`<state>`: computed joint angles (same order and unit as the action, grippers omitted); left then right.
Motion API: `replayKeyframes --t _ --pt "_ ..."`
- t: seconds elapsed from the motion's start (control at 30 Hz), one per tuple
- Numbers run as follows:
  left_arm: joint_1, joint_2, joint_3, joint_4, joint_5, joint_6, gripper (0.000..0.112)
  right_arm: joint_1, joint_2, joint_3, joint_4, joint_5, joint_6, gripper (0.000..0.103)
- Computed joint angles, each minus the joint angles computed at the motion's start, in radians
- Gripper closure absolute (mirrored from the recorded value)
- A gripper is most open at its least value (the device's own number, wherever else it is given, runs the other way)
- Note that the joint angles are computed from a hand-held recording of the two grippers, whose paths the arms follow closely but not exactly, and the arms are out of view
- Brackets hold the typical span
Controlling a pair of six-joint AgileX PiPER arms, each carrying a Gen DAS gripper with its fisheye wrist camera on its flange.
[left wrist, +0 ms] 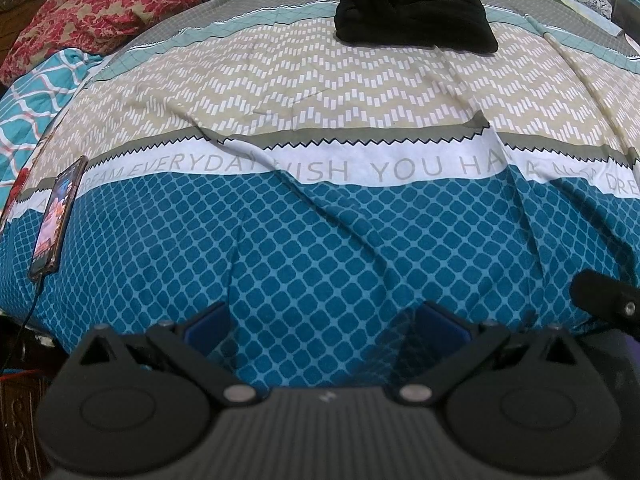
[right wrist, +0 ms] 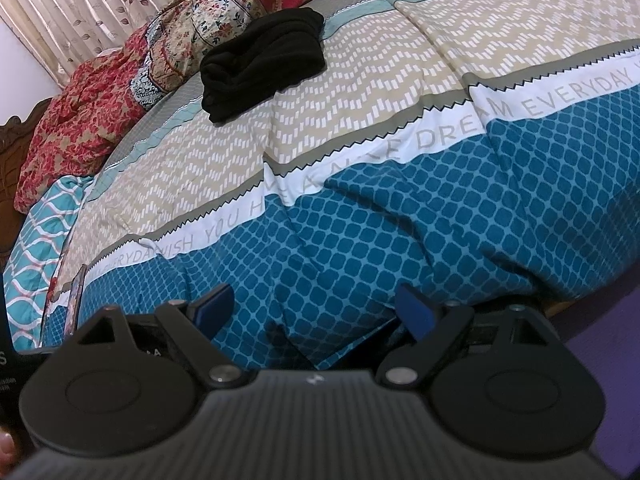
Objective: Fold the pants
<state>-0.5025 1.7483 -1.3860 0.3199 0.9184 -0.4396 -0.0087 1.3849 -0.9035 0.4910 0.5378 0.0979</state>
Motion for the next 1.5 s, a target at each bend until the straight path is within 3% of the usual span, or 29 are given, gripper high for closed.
replayKeyframes --t 1.5 --pt "0.003 0.000 0.021 -0.006 -0.009 0.005 0.009 -0.002 0.001 0.000 0.002 0.000 -0.003 0.014"
